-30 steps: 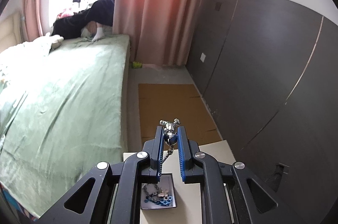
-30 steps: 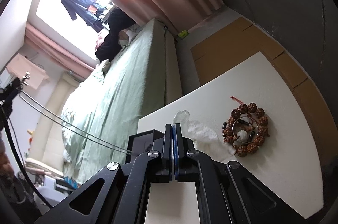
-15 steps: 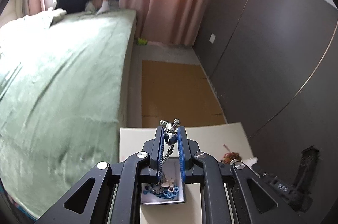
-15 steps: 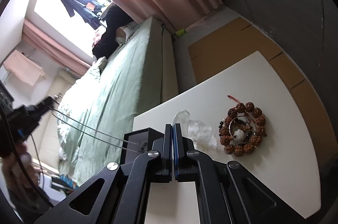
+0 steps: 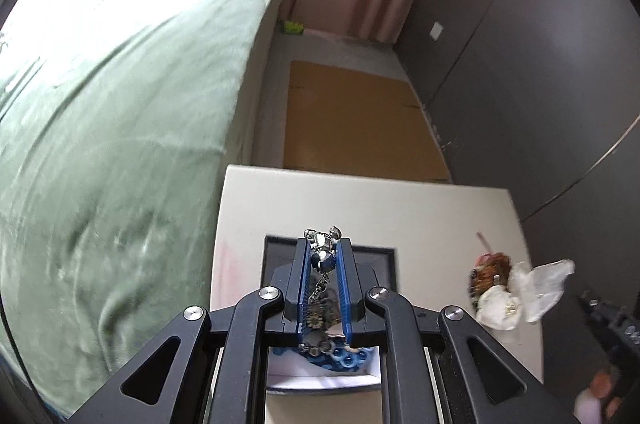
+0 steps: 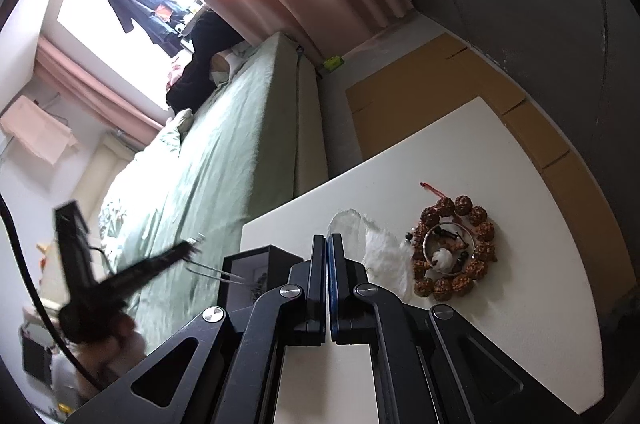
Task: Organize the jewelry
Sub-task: 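Carry the necklace over the black box with both tools, lowering the pendant, then open both tools to drop the necklace into the black box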
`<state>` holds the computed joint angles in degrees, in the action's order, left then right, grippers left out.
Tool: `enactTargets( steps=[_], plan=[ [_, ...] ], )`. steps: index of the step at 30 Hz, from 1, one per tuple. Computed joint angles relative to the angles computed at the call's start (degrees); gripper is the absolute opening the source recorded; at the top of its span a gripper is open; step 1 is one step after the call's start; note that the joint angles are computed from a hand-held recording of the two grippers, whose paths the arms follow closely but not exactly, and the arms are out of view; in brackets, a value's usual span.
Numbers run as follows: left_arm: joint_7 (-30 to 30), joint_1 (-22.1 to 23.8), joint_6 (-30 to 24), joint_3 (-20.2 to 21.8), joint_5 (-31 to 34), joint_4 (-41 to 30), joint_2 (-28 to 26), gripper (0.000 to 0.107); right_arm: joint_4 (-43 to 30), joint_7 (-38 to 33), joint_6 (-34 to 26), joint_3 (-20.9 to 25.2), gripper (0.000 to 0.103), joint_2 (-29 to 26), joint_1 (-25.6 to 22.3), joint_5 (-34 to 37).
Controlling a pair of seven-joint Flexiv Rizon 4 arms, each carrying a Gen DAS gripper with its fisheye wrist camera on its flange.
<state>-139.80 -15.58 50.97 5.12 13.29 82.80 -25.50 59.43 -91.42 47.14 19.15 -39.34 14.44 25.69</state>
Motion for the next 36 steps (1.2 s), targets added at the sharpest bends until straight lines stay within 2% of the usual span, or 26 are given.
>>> enactTargets(
  steps=[3,5,7,9,10,11,12,14,16,20,25,29,36],
  plan=[
    [-1.6,1.2,2.1,-0.7,-2.8,2.4,-0.6,0.013,0.1,0.0,0.0,0.0,0.003,-0.1,0.3,0.0],
    [-2.0,2.2,5.9,-1.5,-5.6,5.6,-0.2,0.014,0.1,0.1,0.0,0.0,0.003,-0.1,0.5,-0.1],
    [-4.4,1.3,10.8,-0.5,-5.1,8.9,1.2,0.014,0.0,-0.1,0.2,0.2,0.003,-0.3,0.6,0.0],
    [-7.6,-0.3,14.6,1.4,-3.0,10.7,2.4,0.028,-0.1,-0.7,0.8,0.9,0.003,-0.4,0.4,1.0],
    [-9.5,-1.2,14.5,2.4,-2.0,10.7,2.8,0.046,-0.1,-1.2,1.3,1.3,0.003,-0.5,0.2,1.6],
    [-11.5,-1.9,14.6,3.2,-1.1,11.1,3.5,0.059,0.0,-2.0,1.9,1.8,0.003,-0.5,0.1,2.3],
    [-12.5,-1.8,16.0,3.3,-0.5,11.7,4.0,0.062,-0.1,-2.6,2.4,2.3,0.003,-0.5,0.0,3.0],
    [-12.6,-1.2,18.1,3.1,0.0,12.7,4.7,0.062,0.0,-4.3,3.0,3.3,0.003,-0.5,-0.2,4.5],
    [-13.2,-1.0,17.7,3.2,0.3,13.5,5.6,0.062,-0.2,-6.2,3.3,4.4,0.003,-0.5,-0.2,6.0],
    [-11.1,1.6,22.0,1.4,-2.5,17.5,7.9,0.062,-0.3,-10.0,4.4,5.5,0.003,-0.2,0.6,8.1],
    [-15.3,1.3,24.7,4.1,0.0,20.8,11.0,0.062,-2.5,-13.9,2.5,7.1,0.003,-1.3,1.4,10.9],
    [-14.9,3.7,28.8,2.7,-2.1,24.3,12.4,0.062,-3.4,-13.6,3.0,5.5,0.003,-2.1,4.5,10.0],
    [-13.6,5.5,33.0,2.1,-5.0,28.2,13.8,0.062,-4.8,-11.3,4.3,3.7,0.003,-4.6,8.9,5.7]
  ],
)
